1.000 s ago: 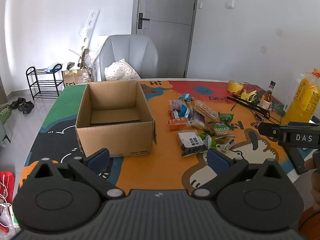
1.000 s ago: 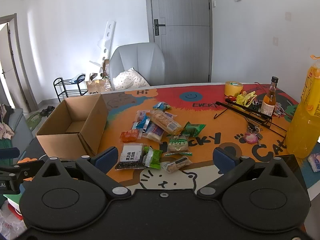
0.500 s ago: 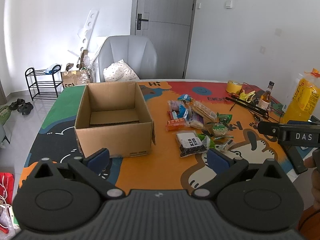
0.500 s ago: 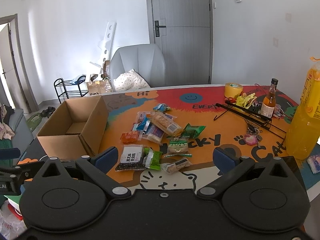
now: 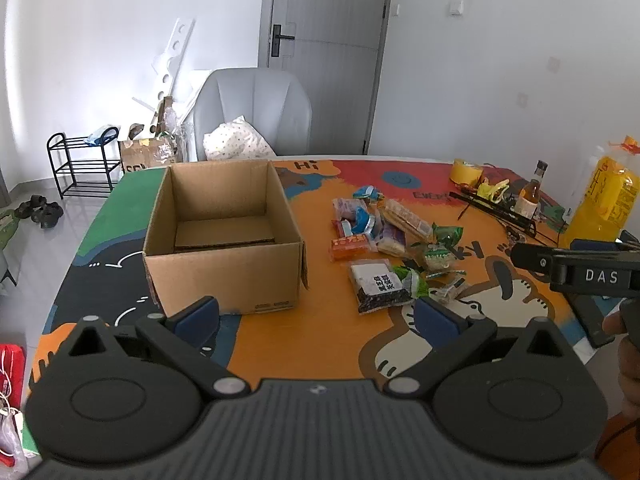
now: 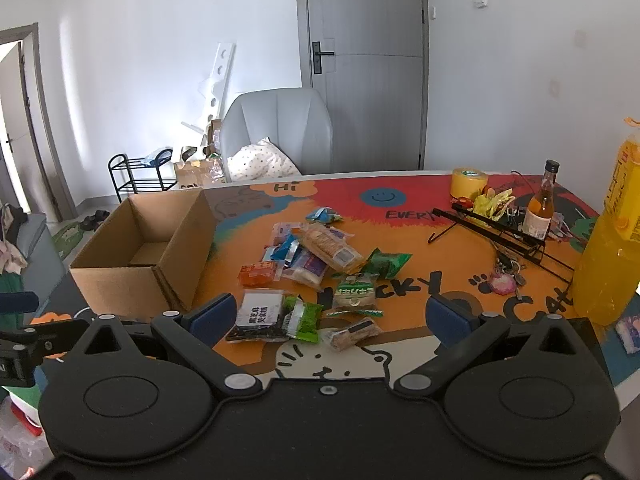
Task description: Organize snacks
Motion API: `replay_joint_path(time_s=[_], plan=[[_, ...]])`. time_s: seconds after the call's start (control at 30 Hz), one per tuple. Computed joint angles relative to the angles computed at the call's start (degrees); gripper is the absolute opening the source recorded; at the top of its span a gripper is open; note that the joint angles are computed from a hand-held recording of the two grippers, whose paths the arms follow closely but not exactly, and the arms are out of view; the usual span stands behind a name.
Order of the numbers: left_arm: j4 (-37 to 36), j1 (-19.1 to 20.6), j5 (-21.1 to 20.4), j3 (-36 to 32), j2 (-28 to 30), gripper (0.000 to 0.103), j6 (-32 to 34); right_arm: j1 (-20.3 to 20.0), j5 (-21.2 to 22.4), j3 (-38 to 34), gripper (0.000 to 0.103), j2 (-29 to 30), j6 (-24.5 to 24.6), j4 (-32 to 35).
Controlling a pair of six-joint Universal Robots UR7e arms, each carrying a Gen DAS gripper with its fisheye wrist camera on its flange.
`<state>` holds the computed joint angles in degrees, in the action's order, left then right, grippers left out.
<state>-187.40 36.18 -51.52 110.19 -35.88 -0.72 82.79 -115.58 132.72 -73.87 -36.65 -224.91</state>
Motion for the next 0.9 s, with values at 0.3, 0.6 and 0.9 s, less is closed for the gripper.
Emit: replay_joint_path(time_s=[0.3,0.6,0.9], plan=[[-2.3,1.8,1.0,-2.5,2.9,0.103,1.6,-1.9,1.1,-1.5,0.103,1.3,-1.2,0.3],[-3.9,3.8,-1.6,-6.3,5.8,0.103,2.1,-5.4,3.6,-3.2,0.103,1.5,1.1,3.0],[-5.3,4.8,-7.0,-9.6,9.3,0.101,3.7,-8.8,6.0,-4.8,0.103,1.9,3.8,4.4]])
